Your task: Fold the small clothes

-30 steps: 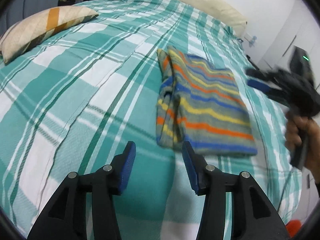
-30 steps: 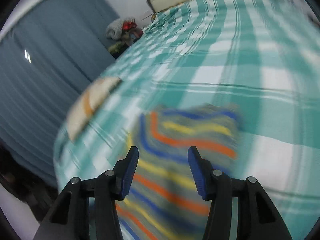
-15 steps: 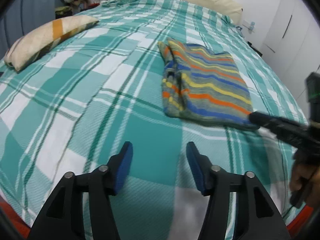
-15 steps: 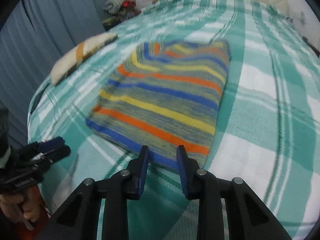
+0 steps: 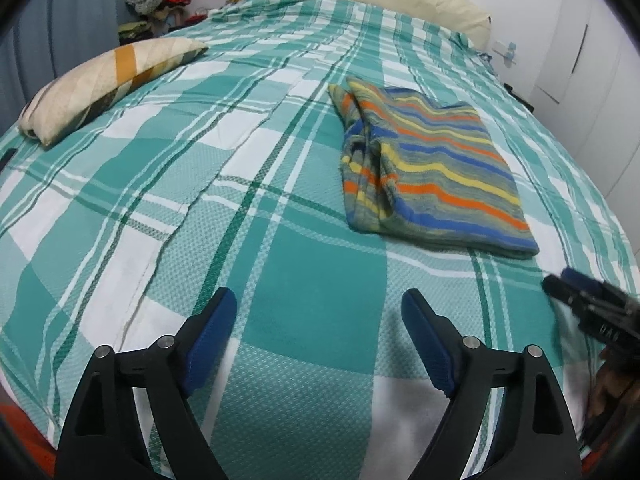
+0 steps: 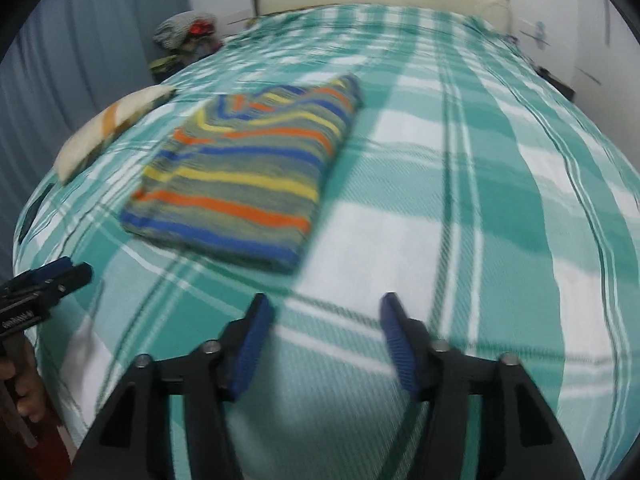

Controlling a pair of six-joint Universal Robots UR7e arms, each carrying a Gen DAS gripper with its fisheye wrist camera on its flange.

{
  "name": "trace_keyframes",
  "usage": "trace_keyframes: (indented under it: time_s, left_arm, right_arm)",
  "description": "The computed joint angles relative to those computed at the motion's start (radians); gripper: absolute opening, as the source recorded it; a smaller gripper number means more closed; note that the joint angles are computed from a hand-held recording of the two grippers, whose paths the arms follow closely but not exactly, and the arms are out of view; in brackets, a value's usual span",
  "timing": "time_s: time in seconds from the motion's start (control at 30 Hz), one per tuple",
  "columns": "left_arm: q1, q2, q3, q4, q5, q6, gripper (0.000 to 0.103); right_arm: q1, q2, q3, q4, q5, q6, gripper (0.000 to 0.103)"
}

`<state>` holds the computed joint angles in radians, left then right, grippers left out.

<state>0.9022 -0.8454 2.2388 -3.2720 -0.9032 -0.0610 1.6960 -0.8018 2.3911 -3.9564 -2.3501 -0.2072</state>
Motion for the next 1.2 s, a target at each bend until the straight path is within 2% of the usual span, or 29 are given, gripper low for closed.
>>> trace_keyframes:
  time_s: [0.13,0.2,0.27,0.37,0.47,0.5,0.6,0.63,0.67,0.7,0.73,0.83,0.9,0.97,1.03,1.07,1.1,1.13,1.2]
  left_arm:
    - [0.003,-0.01,-0.007,0.018,-0.019,0.011,0.086]
    - [0.014,-0.035,-0.016,0.044,-0.065,0.004,0.083]
    - [0.039,-0.056,-0.052,0.063,-0.148,0.003,0.079]
    - [0.08,-0.042,-0.178,0.145,-0.251,0.001,0.069]
    - [0.116,0.03,-0.371,0.311,-0.32,0.015,0.063]
    - [0.123,0.062,-0.432,0.361,-0.327,0.022,0.055]
    - [0.128,0.157,-0.584,0.488,-0.313,0.054,0.052]
    - [0.129,0.193,-0.637,0.549,-0.302,0.066,0.047]
    - [0.132,0.224,-0.68,0.601,-0.283,0.073,0.034]
    - [0.133,0.246,-0.707,0.633,-0.259,0.073,0.01]
    - [0.136,0.259,-0.723,0.645,-0.252,0.07,0.009]
    - [0.138,0.243,-0.693,0.562,-0.248,0.069,0.003]
    - [0.141,0.241,-0.682,0.53,-0.214,0.046,0.002]
    - [0.142,0.269,-0.707,0.58,-0.16,0.05,0.005]
    - [0.131,0.271,-0.691,0.553,-0.125,0.081,0.018]
    - [0.125,0.259,-0.678,0.541,-0.116,0.072,0.031]
    - [0.122,0.242,-0.661,0.529,-0.11,0.049,0.068]
    - [0.123,0.221,-0.629,0.475,-0.113,0.047,0.091]
    - [0.129,0.178,-0.549,0.325,-0.126,0.101,0.098]
  right_arm:
    - [-0.012,0.051,0.01,-0.108,-0.005,-0.034,0.07]
    - [-0.011,0.076,-0.006,-0.128,-0.018,-0.062,0.075]
    - [-0.015,0.102,-0.018,-0.159,-0.022,-0.096,0.079]
    - [-0.024,0.118,-0.027,-0.179,-0.018,-0.118,0.082]
    - [-0.032,0.115,-0.019,-0.189,0.001,-0.118,0.083]
    - [-0.035,0.114,-0.016,-0.192,0.007,-0.118,0.083]
    - [-0.036,0.118,-0.016,-0.202,0.009,-0.124,0.083]
    - [-0.037,0.12,-0.016,-0.204,0.01,-0.125,0.083]
    - [-0.038,0.12,-0.016,-0.206,0.012,-0.125,0.083]
    - [-0.037,0.12,-0.016,-0.205,0.012,-0.124,0.083]
    - [-0.039,0.12,-0.015,-0.207,0.016,-0.124,0.083]
    - [-0.037,0.123,-0.015,-0.212,0.018,-0.122,0.083]
    - [-0.038,0.125,-0.015,-0.217,0.02,-0.123,0.083]
    - [-0.039,0.128,-0.016,-0.224,0.022,-0.128,0.083]
    - [-0.038,0.13,-0.019,-0.222,0.019,-0.128,0.083]
    - [-0.038,0.13,-0.017,-0.224,0.019,-0.128,0.083]
    - [-0.039,0.13,-0.017,-0.225,0.021,-0.128,0.083]
    - [-0.039,0.13,-0.018,-0.224,0.023,-0.126,0.083]
    - [-0.038,0.13,-0.018,-0.224,0.019,-0.128,0.083]
